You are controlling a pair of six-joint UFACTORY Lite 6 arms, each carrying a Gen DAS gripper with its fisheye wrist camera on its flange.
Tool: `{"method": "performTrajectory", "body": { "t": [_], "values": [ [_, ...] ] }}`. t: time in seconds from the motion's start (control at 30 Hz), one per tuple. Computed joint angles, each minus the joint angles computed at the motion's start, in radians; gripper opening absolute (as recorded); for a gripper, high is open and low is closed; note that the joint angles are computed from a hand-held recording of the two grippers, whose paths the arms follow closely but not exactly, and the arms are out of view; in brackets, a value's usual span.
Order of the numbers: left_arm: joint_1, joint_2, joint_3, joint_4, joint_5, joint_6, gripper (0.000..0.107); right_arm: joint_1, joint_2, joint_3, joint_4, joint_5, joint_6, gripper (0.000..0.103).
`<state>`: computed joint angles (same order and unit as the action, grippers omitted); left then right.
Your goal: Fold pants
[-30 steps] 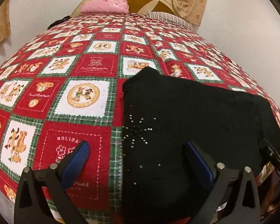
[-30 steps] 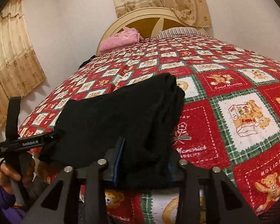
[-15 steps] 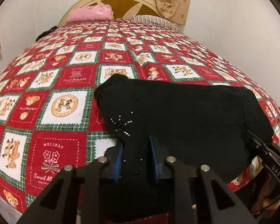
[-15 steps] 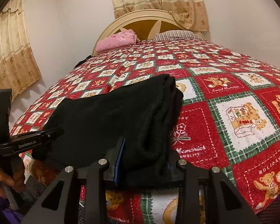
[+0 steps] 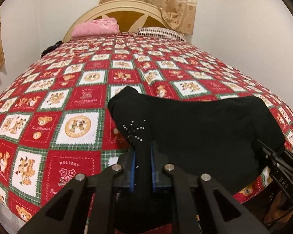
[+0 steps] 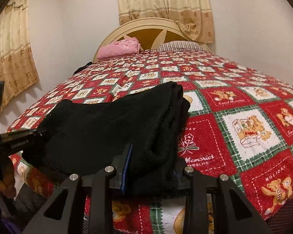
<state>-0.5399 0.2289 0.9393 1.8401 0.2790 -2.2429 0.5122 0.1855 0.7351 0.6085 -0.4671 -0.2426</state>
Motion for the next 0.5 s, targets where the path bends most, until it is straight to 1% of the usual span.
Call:
{"method": "performTrajectory", "body": {
  "t": [0.2,0.5],
  "values": [
    [-0.009,-0.034,-0.001,-0.022,0.026,0.039,0.012,0.082,-0.031,-0.005,0.172,-0.072,-0.179,0.034],
    [0.021,-0.048,-0.003,-0.023,0.015,0.042,0.012,0.097,-0.048,0.011,0.188,-0.083,-0.193,0.033]
  ]
}}
